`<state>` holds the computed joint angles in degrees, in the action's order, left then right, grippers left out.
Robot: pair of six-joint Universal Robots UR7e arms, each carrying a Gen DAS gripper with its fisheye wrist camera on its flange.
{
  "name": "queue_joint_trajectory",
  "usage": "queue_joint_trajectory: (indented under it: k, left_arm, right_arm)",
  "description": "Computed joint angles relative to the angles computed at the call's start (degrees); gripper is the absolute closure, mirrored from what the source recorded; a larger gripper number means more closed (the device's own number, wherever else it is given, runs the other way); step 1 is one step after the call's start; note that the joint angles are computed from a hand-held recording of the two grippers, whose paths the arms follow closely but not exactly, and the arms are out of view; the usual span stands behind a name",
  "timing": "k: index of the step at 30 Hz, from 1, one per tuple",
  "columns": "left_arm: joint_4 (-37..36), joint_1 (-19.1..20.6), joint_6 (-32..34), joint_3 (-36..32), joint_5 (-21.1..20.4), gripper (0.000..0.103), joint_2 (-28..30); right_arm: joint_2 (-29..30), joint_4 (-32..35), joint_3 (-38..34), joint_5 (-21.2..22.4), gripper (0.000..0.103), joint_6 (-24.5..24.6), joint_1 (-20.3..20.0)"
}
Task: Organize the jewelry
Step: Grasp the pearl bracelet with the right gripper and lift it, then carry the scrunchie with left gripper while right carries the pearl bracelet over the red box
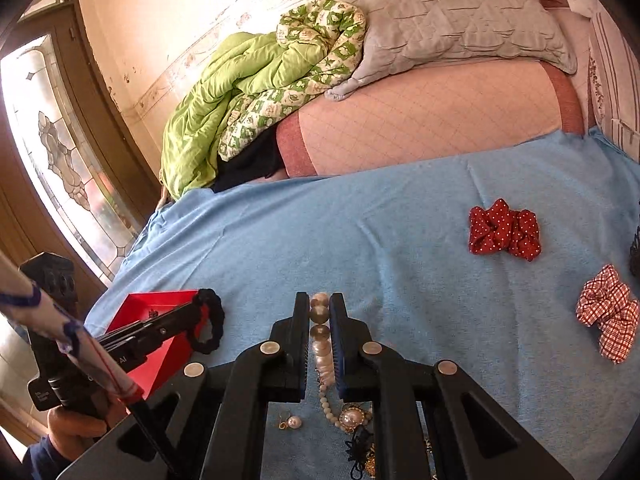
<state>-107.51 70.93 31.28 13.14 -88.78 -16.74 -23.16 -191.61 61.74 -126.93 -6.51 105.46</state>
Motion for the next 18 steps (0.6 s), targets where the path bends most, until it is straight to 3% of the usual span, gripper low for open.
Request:
queue_joint_trajectory:
  k: [18]
  left_arm:
    - [-2.95,-0.01,0.81,4.14,0.65,0.096,-2.30]
  right_arm:
    - [0.58,1.11,-0.74,1.30,0.092,0.30,0.07]
